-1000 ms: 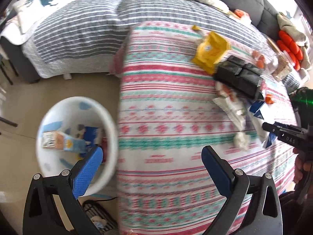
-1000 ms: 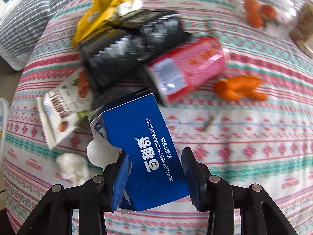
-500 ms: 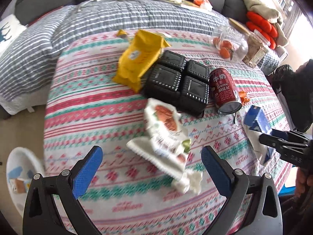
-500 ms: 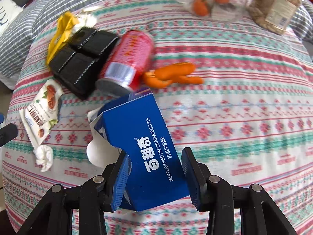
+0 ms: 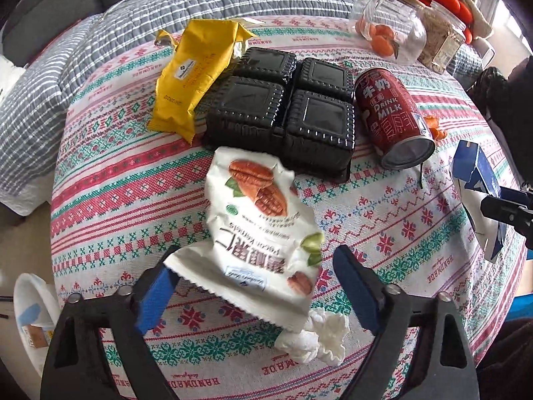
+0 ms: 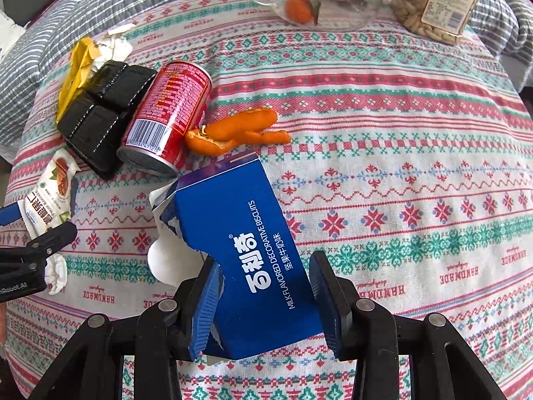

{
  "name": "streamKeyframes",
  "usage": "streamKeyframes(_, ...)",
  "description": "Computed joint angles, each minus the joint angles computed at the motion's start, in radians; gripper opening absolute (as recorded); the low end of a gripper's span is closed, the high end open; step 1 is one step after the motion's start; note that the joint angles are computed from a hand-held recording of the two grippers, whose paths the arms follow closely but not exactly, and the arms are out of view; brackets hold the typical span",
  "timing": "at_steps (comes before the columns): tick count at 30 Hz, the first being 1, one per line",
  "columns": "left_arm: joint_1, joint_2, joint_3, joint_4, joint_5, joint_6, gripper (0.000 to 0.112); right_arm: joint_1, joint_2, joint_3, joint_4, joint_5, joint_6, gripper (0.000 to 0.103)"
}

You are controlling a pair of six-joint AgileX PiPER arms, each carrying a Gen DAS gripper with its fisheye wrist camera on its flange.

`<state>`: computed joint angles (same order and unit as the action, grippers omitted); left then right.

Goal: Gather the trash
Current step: 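Lift the blue wrapper while the left gripper grasps the white snack bag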

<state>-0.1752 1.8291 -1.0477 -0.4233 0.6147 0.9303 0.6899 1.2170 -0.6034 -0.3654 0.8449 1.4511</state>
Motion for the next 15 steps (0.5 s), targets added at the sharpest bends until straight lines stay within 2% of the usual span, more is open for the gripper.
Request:
streamKeyframes(7, 0.049, 0.009, -0.037, -0.04, 0.068, 0.011, 0.049, 0.004, -0.014, -0.008, -0.01, 0.001, 0.002, 0.047)
streamKeyframes(15, 0.151, -0.02, -0.062, -0.162, 0.167, 0.099, 0.043, 0.029, -0.024, -0.02, -0.021, 0.014, 0.026, 0.047)
